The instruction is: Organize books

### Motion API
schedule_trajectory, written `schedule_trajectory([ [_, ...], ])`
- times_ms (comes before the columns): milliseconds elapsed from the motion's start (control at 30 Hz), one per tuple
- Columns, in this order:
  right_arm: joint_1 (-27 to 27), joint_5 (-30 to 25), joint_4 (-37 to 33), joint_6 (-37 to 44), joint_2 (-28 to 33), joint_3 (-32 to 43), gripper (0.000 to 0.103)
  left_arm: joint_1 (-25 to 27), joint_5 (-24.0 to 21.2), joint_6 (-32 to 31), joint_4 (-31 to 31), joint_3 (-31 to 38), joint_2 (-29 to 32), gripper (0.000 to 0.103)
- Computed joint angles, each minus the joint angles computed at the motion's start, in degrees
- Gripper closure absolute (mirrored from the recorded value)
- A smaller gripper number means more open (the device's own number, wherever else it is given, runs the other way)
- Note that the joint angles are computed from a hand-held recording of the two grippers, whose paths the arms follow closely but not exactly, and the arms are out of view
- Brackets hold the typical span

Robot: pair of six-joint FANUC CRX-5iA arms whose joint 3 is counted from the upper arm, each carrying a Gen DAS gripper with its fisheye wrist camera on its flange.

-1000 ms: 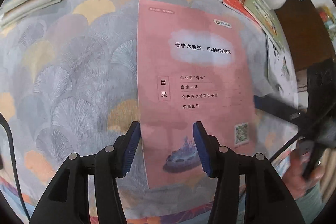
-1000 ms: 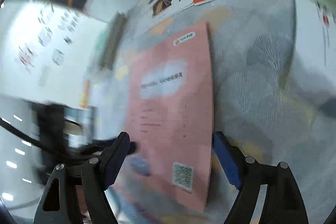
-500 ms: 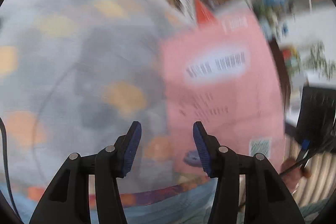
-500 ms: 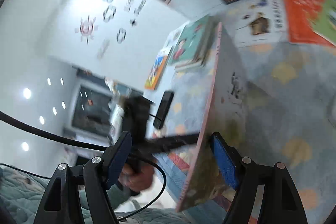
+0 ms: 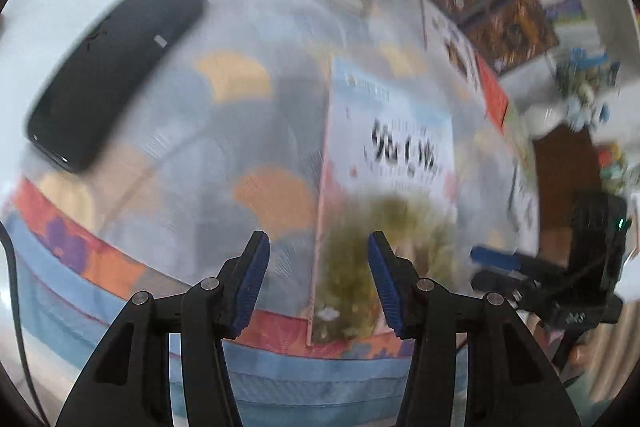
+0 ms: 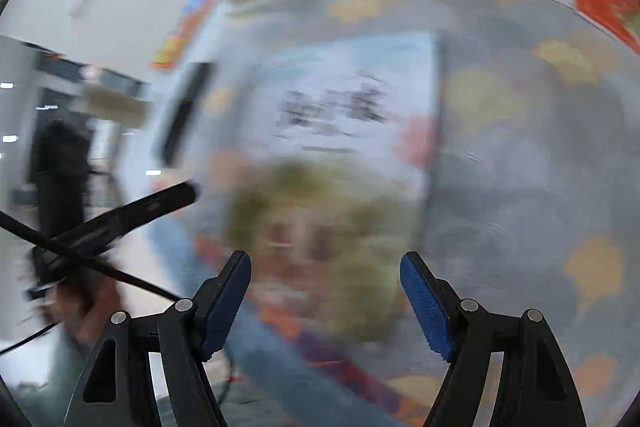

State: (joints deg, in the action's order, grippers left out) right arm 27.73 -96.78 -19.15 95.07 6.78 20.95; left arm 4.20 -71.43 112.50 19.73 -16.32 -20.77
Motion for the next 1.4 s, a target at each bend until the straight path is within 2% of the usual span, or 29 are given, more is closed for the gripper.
schedule_trajectory([
  [33,1.21,1.37,2.93,-0.71,0.07,-0.91,0.051,-0.93,-0.46,0.24,-0.84,-0.34,-0.08,0.063],
  [100,3.16,6.25,7.12,-0.68,-3.01,-6.09,0.061,-4.79,-2.4,2.74,-5.11,2.24,2.36,0.066],
  [133,2.81,7.63,6.93,0.16,-4.11,-7.67,0.062,-6.86,-3.15,3.48,-8.32,3.84,2.46,0.067],
  [200,2.02,6.78,4.58,1.09,-4.69,-8.01,0.064,-8.7,-4.28,2.54,-9.63,5.68,4.02,0.074],
  [333,2.3,6.94,4.1,2.4,-5.59,-8.93,0.062,-7.15,-0.36,0.47,-3.95,0.78,0.92,0.076],
  [433,-0.06,6.34,0.44,2.28,-5.34,-8.38,0.062,-0.66,5.93,-2.16,8.28,-9.2,-6.4,0.076],
  [500,-3.59,4.35,-3.34,3.08,-5.02,-7.46,0.062,1.47,10.71,-5.46,17.06,-14.86,-10.85,0.076],
  [633,-8.06,1.82,-10.01,1.99,-3.07,-5.53,0.062,0.82,18.81,-10.58,30.77,-22.57,-15.26,0.076],
  [700,-9.72,0.52,-12.35,1.4,-2.16,-4.53,0.062,-0.34,20.52,-7.24,29.03,-22.58,-14.73,0.076],
  [767,-10.97,-0.4,-14.52,0.71,-1.3,-3.7,0.062,-1.29,18.1,-1.06,20.54,-19.31,-13.21,0.082],
  [833,-11.86,-1.18,-15.8,1.08,-0.87,-3.27,0.062,-2.79,15.21,1.45,16.21,-16.65,-10.81,0.093],
  [867,-12.49,-1.97,-16.29,1.35,-0.68,-2.94,0.062,-4.13,14.97,3.15,14.53,-16.04,-10.05,0.093],
  [967,-13.95,-3.47,-17.65,1.58,0.08,-2.05,0.062,-7.44,17.07,9.67,10.89,-15.54,-9.76,0.094],
  [1000,-14.15,-3.74,-18.19,1.28,0.3,-1.92,0.062,-7.72,18.43,10.73,11.48,-16.31,-10.07,0.094],
  [1100,-17.48,-7.47,-22.81,-0.42,2.42,-0.13,0.062,-7.58,22.99,8.93,18.69,-20.15,-11.43,0.094],
  [1167,-21.03,-10.81,-27.46,-2.42,4.55,1.31,0.06,-8.35,28.75,4.36,28.8,-25.27,-13.45,0.094],
  [1233,-25.23,-12.85,-33.7,-5.97,6.27,1.59,0.05,-11.22,35.5,-0.31,39.25,-30.02,-15.11,0.094],
  [1300,-27.89,-14.16,-38.09,-8.33,7.71,1.83,0.045,-14.69,40.74,-3.97,47.45,-32.39,-15.61,0.094],
  [1400,-29.4,-15.56,-42.5,-9.59,9.6,2.58,0.043,-17.17,43.39,-6.51,52.86,-33.03,-15.4,0.094],
])
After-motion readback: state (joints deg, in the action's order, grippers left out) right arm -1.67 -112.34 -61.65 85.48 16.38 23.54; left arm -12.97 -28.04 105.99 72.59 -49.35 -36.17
